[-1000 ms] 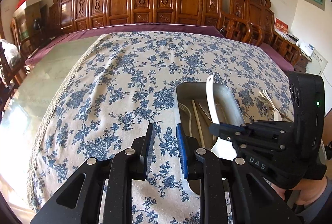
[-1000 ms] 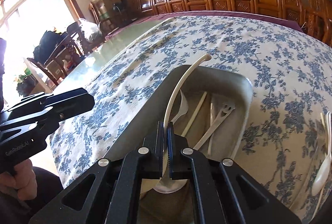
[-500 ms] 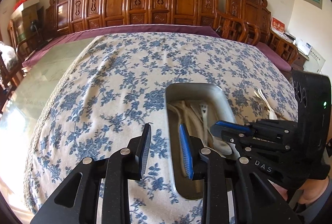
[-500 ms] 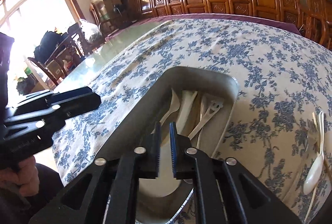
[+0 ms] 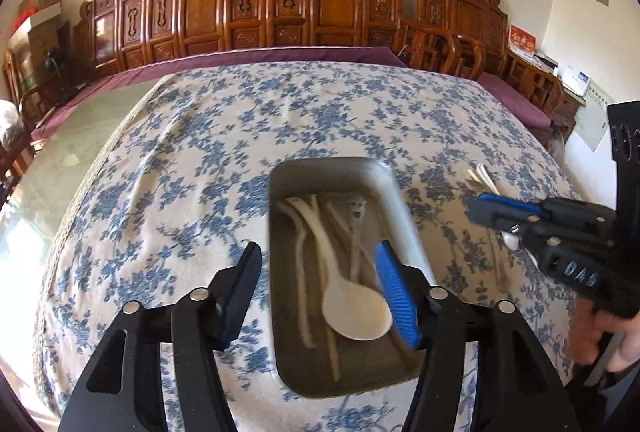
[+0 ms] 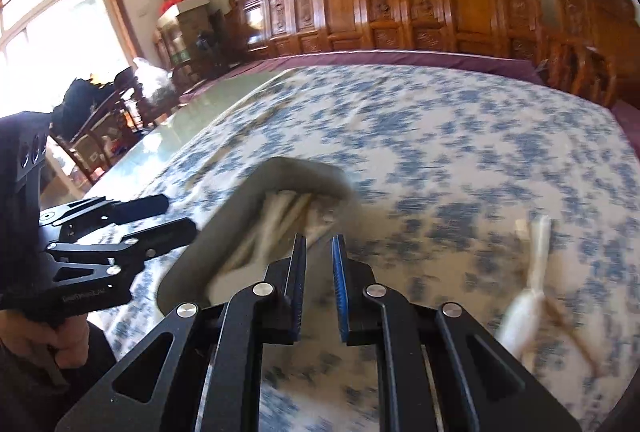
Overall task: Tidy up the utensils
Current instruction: 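Reach the right tool to a white plastic fork and grasp it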
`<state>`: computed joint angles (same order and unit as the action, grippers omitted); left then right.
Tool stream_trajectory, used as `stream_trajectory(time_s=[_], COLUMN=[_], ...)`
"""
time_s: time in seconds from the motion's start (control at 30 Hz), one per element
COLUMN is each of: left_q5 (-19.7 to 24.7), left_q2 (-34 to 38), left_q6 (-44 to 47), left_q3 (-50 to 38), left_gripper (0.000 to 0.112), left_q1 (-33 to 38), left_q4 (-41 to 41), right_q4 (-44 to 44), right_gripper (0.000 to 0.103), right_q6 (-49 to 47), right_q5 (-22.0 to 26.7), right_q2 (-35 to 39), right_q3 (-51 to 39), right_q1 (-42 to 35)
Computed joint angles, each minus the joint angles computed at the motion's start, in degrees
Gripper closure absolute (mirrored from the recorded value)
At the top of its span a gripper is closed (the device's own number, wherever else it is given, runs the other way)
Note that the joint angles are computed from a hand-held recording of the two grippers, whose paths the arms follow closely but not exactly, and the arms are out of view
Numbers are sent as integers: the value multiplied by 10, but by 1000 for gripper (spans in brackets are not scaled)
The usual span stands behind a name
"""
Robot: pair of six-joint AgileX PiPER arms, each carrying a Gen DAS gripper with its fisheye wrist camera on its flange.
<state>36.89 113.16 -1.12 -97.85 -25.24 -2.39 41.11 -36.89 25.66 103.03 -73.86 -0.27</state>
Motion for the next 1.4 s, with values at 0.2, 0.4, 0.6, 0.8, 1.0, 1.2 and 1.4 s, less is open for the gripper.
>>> stream_trajectory(time_s=[0.2, 0.4, 0.6, 0.8, 1.0, 1.2, 1.4], left_q5=[2, -4, 3, 1, -2, -1, 3], left_q2=[13, 19, 28, 29, 29, 31, 39], left_q6=[-1, -1, -9, -8, -21, -33, -44], left_q3=[-13, -16, -22, -15, -7, -5, -11], left_gripper=[37, 31, 31, 31, 31, 31, 31], left_q1=[-25, -53, -73, -88, -103, -112, -119], left_q4=[-9, -9, -6, -1, 16, 34, 49], right_q4=[-76, -110, -61, -86, -103, -48, -38], right_gripper=[86, 66, 58, 58, 71, 86, 90], right_q6=[47, 55, 26, 66, 84, 29, 13], right_q5=[2, -5, -8, 17, 9, -3, 31], right_q2=[-24, -10, 39, 97, 103, 82, 92], right_q3=[15, 23, 29, -7, -8, 7, -11], right_q1=[-69, -123, -146, -143, -133, -139, -139])
